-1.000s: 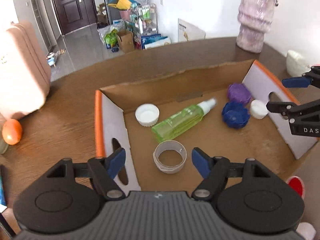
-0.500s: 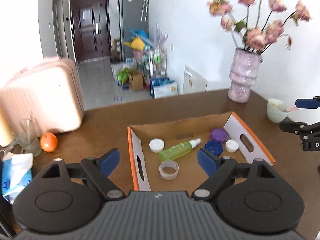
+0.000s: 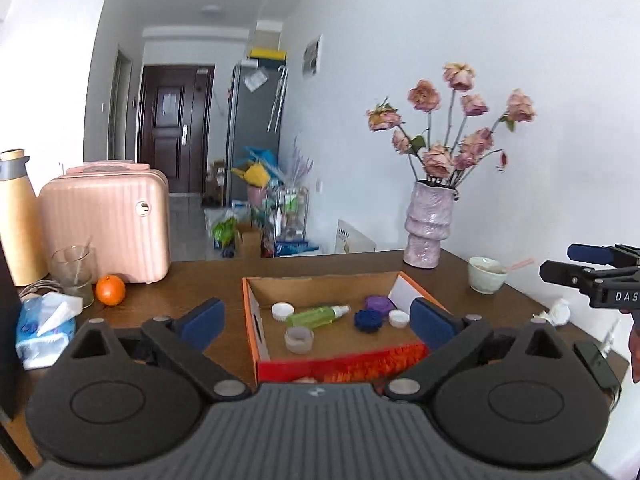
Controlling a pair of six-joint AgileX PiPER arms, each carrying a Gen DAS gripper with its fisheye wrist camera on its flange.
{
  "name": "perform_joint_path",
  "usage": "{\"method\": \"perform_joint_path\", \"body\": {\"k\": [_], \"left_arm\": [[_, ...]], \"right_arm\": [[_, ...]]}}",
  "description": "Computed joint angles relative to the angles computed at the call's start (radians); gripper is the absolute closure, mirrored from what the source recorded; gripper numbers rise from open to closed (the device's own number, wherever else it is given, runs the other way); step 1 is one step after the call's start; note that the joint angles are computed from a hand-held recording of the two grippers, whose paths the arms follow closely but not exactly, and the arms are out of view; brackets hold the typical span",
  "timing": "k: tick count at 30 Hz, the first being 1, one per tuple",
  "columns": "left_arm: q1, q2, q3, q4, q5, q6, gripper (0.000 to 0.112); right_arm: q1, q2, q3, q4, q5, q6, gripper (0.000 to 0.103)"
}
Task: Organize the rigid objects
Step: 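Raise both tools away from the box, then close both grippers on the white plastic bottle from opposite sides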
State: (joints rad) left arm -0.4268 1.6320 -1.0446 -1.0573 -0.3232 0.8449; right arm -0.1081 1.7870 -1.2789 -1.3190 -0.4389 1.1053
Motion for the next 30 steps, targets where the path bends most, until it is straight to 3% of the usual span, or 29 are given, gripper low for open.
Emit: {"method": "perform_joint_path", "body": {"k": [4,9,14,16,19,23,30], "left_arm": [[-0.120,-0.100,0.254,0.100,-0.260,-0.202,0.009],[-0.337,-0.132,0.501,-0.020,-0.602,-0.319,0.009],[-0.527,-0.062,0.643,-0.168,-0.811,-0.456,0.009],[-0.563,-0.026,0.652,-0.238,-0.811,-0.439,0.009],[-0.607,-0.004,0.688,-0.259,-0.800,-0.465,0.009],[-0.609,0.026,0.704,-0.207,-0.762,-0.517,0.009],[-0.468,0.087,0.603,-0.082,-0.631,-0.486,0.009]], "right_arm": [[-0.042,-0.113,0.275,0.292,-0.144,-0.280,0.012],[-0.096,-0.206,0.590,0.489,-0.371,-0.505,0.007],[-0.117,-0.217,0.832,0.594,-0.556,-0.702,0.003],[-0.131,-0.189,0.895,0.600,-0.621,-0.815,0.002],[-0.118,-0.176,0.936,0.661,-0.599,-0.958,0.002],[-0.164,-0.151,0.921,0.598,-0.546,-0.867,0.002],[-0.164,-0.023,0.852,0.612,-0.535,-0.838,0.002]]}}
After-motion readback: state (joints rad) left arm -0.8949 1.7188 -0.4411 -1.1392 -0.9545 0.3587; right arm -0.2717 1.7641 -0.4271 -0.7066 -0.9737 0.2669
